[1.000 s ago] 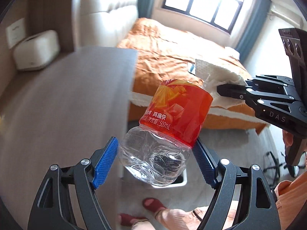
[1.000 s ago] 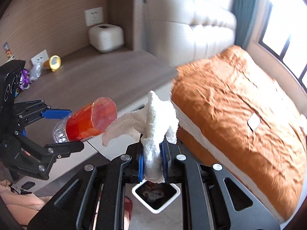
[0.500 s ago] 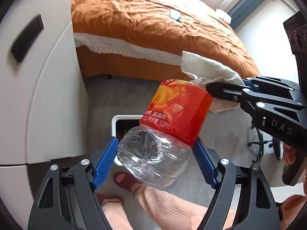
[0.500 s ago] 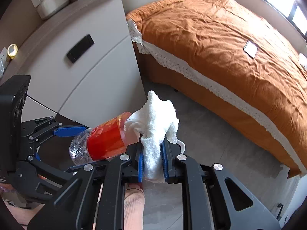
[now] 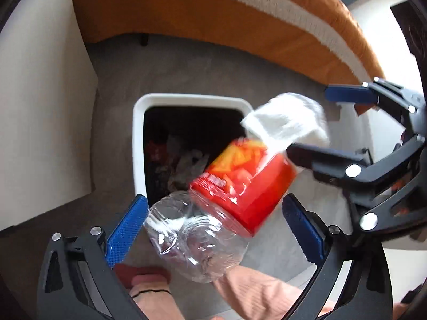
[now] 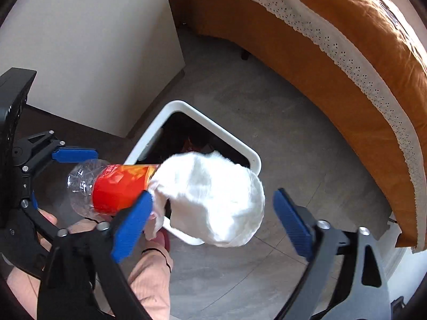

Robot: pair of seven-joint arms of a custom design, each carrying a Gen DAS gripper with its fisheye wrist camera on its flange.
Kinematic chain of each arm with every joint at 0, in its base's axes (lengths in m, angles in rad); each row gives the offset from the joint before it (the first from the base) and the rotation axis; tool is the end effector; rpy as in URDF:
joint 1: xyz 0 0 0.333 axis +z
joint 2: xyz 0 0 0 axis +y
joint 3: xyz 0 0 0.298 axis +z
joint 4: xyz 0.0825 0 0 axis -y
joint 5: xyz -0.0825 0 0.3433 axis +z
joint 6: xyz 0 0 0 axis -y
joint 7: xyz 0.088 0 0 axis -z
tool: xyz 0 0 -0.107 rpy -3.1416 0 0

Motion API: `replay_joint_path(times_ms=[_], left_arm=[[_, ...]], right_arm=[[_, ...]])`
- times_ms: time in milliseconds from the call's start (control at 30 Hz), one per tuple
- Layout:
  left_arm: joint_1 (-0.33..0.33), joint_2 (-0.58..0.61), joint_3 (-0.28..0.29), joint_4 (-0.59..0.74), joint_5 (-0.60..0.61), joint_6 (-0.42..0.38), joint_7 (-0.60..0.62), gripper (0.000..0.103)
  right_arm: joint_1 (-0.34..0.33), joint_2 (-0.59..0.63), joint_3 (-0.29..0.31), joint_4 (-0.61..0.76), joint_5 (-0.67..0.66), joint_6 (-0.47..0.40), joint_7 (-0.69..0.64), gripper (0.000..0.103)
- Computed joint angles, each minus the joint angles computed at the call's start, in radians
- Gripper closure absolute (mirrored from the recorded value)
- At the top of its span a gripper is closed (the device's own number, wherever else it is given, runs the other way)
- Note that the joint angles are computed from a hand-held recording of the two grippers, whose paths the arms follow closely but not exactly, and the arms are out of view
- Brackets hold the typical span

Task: Collect trash
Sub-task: 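Carry bottle and tissue over the white bin and open both tools, then move both open tools back over the desk toward the bags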

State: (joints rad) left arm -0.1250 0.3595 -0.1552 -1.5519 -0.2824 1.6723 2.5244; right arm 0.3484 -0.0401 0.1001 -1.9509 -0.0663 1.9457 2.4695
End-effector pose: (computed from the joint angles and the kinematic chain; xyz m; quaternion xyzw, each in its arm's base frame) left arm 0.5668 -0.1800 0.4285 0.1959 -0.9597 0.0980 0.1760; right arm 0.4643 0.2191 0.4935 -0.5409 0.8403 -0.0348 0.0135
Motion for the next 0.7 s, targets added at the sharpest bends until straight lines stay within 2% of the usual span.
replay_joint_path(times_ms=[133, 300, 433, 567, 700], left_arm=[[0.003, -0.028, 0.003, -0.041, 0.006, 0.049, 0.026, 0.005], [0.01, -0.033, 0.006, -0.005, 0.016, 0.021, 0.027, 0.005], [0.018, -0.057, 0.006, 0.016, 0.004, 0.012, 0.028, 0.005], [0.041, -0.084, 0.008, 0.106, -0.051, -0.046, -0.002, 0.005], [0.076, -0.078, 0.01, 0.292, -0.13, -0.138, -0.076, 0.005]], right_arm=[[-0.003, -0.007, -0.001, -0.012, -0.032, 0.002, 0.011, 0.005], [0.0, -0.009, 0.001, 0.014, -0.031, -0.004, 0.035, 0.005], [0.002, -0.004, 0.003, 0.075, -0.051, -0.041, 0.035, 0.005], [0.011, -0.008, 0.013, 0.194, -0.09, -0.114, 0.062, 0.005], [0.025, 0.021, 0.026, 0.39, -0.173, -0.196, 0.076, 0.005]])
